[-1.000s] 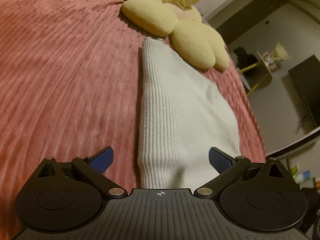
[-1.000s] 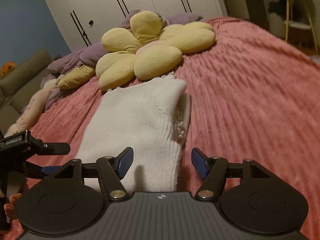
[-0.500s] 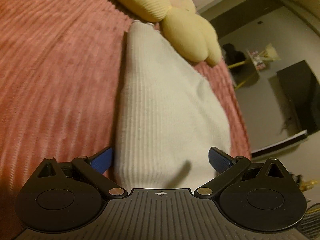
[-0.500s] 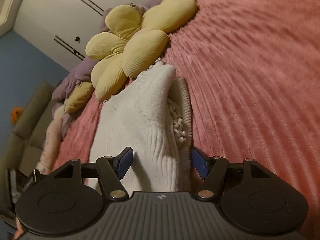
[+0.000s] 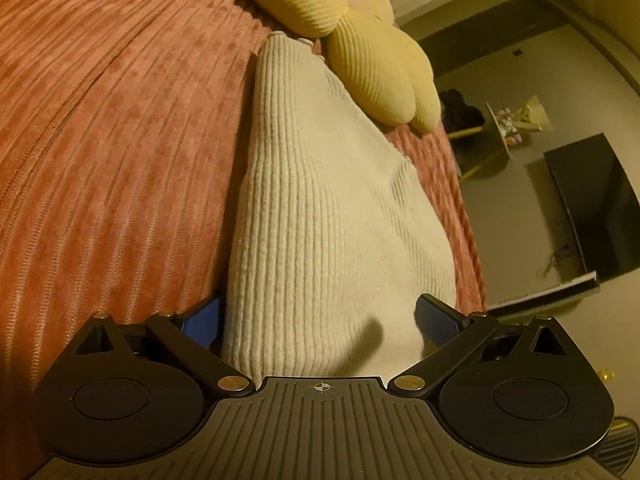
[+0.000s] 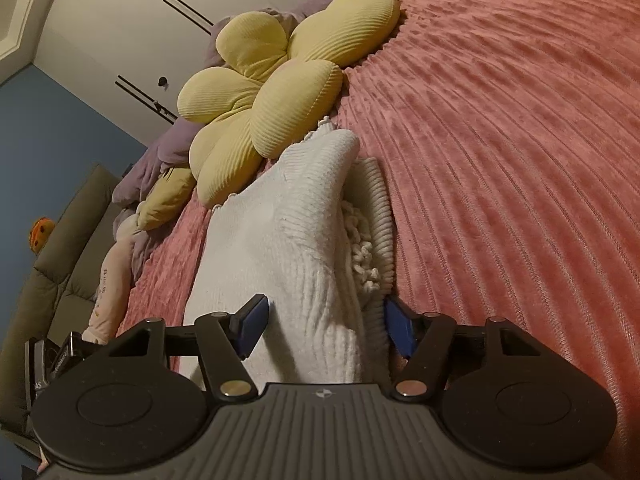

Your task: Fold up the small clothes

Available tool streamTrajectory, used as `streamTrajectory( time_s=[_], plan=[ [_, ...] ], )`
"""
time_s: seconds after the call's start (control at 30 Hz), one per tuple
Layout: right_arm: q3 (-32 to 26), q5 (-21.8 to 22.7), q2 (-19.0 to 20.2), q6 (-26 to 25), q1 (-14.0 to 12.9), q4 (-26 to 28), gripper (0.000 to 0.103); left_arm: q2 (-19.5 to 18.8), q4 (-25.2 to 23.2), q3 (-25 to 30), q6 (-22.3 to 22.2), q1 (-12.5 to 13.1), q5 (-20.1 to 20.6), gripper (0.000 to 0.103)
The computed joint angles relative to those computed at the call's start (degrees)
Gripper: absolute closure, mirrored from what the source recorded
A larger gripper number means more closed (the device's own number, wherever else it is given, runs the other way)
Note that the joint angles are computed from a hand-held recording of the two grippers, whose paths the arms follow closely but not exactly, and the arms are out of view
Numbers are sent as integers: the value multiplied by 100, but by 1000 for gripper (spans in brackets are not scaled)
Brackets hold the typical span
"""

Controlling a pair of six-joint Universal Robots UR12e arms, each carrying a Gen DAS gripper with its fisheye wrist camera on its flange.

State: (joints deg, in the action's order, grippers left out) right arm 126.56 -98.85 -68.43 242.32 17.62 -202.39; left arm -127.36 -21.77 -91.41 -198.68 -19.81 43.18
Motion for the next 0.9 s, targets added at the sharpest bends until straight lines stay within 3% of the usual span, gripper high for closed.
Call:
streamTrajectory(
  time_s=[0.1, 0.13, 0.17, 0.27, 0.37, 0.43, 0.47, 0.5, 0.57, 0.67, 0.8, 0.87, 0.9],
  plan=[
    [-3, 74, -6, 30, -32, 5, 41, -12, 77, -9, -80, 15, -83, 1],
    [-3, 77, -10, 40, -41, 18, 51, -20, 122, -18, -61, 20, -121, 1],
    [5, 119, -8, 34, -59, 4, 53, -35, 154, -15, -49, 22, -139, 2],
    [27, 223, 36, 32, -103, -131, 52, -73, 216, -3, -60, 19, -149, 3],
    [-13, 273, 87, 3, -109, -144, 45, -85, 51, 97, 98, -53, 36, 5],
    [-85, 232, 102, -52, -92, -20, 47, -40, -175, 154, 344, -93, 236, 26],
    [-115, 214, 91, -54, -83, 59, 52, -19, -299, 165, 434, -87, 273, 43],
    [-112, 322, 94, -16, -105, 10, 60, -8, -289, 153, 415, -55, 186, 46],
    [-85, 531, 131, 222, -143, -249, 62, 29, -149, 79, 314, 20, -14, 47],
    [-115, 673, 156, 314, -88, -419, 62, 223, -30, -105, 501, 123, -84, 48],
    [-252, 1025, 197, 116, 97, -370, 62, 631, -124, -523, 866, 274, 130, 44],
    [-309, 953, 162, -86, 257, -155, 58, 850, -208, -785, 1073, 337, 448, 39],
    [-324, 817, 125, -125, 347, -21, 51, 968, -182, -912, 1154, 341, 711, 36]
  ],
)
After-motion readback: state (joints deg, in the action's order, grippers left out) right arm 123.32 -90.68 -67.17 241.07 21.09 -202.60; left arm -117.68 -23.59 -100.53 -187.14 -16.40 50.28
